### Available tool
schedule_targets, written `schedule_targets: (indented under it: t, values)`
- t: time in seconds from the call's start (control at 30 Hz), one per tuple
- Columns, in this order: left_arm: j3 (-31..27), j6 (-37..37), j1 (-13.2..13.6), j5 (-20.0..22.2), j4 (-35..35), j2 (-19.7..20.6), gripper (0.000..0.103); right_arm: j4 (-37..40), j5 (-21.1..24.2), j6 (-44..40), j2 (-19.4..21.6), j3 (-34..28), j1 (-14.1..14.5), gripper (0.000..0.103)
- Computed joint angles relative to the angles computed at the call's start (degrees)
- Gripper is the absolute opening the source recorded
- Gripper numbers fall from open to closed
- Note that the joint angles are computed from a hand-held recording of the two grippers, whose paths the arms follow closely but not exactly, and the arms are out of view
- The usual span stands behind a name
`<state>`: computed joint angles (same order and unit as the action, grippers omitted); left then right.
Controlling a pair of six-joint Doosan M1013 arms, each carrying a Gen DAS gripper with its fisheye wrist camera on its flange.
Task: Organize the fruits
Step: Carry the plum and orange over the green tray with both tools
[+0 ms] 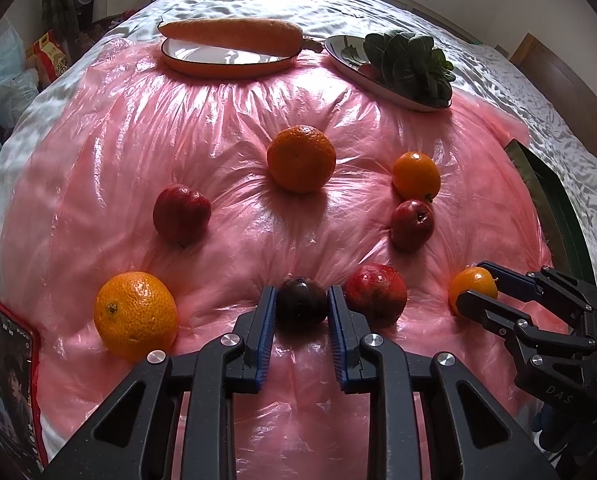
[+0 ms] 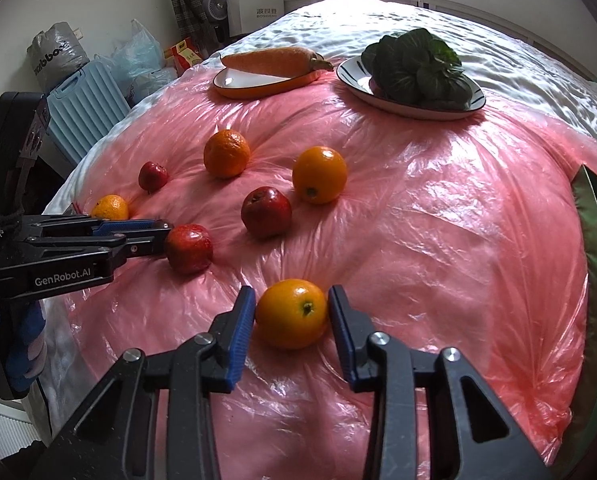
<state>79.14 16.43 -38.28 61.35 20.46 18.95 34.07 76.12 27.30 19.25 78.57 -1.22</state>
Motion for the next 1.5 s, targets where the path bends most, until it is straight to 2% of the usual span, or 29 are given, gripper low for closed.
schedule_targets:
  t: [0.17, 0.5, 0.67, 0.8, 1.03, 1.2, 1.37, 1.5]
  values:
    - [0.4, -1.2, -0.1, -0.8, 0.3, -0.8, 0.021, 1.3, 1.6, 1.0, 0.0, -0.7, -0.4, 0.037]
    - [0.1, -1.1, -1.1, 1.3, -0.2, -2.1, 0.021, 2.9, 5.8, 1.2, -1.3, -1.7, -1.8, 0.037]
    - [-2.3, 2.8, -2.1, 1.5, -3.3, -1.4, 0.021, 1.2, 8.0, 1.4, -1.7, -2.7, -3.6, 0.037]
    - [-5.7, 8.2, -2.8, 0.2, -8.0, 0.7, 0.021, -1.2, 9.6, 1.7, -1.6, -3.9, -5.7, 0.037]
    - [-16.2, 22.2, -4.0, -3.4, -18.2, 7.6, 0.021, -7.3, 10.0, 3.2, -0.9, -7.0, -10.4, 0.037]
    - [-27.3, 31.9, -4.4, -3.8, -23.7, 14.4, 0.021, -10.3, 7.0, 6.8, 1.4, -11.4, -14.0, 0.037]
    - [-41.7, 36.2, -4.0, 0.9, -24.2, 22.9, 0.021, -10.6, 2.4, 10.4, 5.5, -17.5, -16.1, 0.037]
    - [-57.3, 37.5, -3.5, 8.8, -22.5, 31.6, 0.021, -10.4, 0.1, 14.3, 9.2, -21.7, -16.3, 0.037]
